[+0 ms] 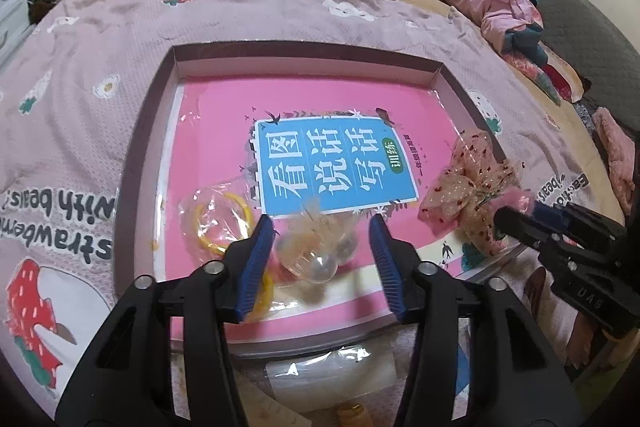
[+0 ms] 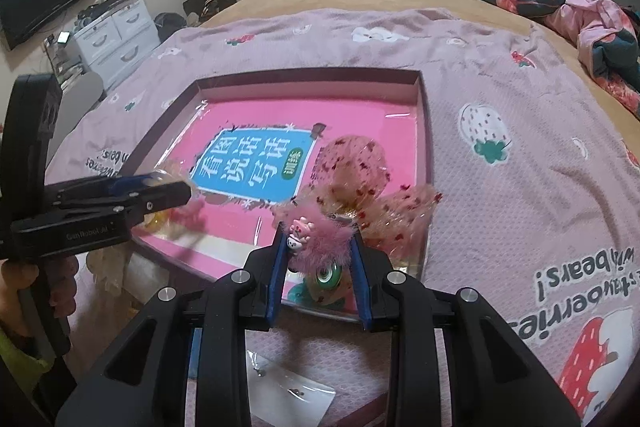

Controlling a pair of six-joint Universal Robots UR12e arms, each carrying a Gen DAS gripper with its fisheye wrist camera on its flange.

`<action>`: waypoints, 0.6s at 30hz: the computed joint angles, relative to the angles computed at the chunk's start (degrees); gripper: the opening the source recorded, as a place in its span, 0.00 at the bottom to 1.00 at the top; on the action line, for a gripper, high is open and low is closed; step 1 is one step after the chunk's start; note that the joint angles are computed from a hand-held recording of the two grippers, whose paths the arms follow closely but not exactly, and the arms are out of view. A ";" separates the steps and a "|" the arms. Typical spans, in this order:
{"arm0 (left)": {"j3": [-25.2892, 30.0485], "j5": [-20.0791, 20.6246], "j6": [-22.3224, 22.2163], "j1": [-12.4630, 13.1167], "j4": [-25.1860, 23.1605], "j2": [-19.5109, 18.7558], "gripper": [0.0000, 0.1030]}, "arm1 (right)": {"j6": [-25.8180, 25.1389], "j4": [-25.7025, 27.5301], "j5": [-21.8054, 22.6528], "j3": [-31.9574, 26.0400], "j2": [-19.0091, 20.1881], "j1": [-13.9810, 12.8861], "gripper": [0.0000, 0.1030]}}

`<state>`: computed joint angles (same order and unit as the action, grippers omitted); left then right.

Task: Organize jewelry
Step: 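Open the left tool to drop the claw clip in the tray while the right tool releases the pink clip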

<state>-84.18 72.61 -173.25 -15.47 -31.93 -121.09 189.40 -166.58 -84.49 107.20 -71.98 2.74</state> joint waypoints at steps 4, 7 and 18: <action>-0.47 0.15 0.29 0.05 0.74 0.41 0.52 | -0.24 0.63 0.40 -0.17 0.30 0.14 0.27; -1.14 0.26 0.61 0.15 1.38 1.01 0.53 | -0.21 1.21 0.58 -0.38 0.41 0.24 0.30; -3.09 0.14 -1.02 0.70 1.40 2.94 0.61 | 0.62 -1.56 -0.14 1.65 -1.52 0.17 0.46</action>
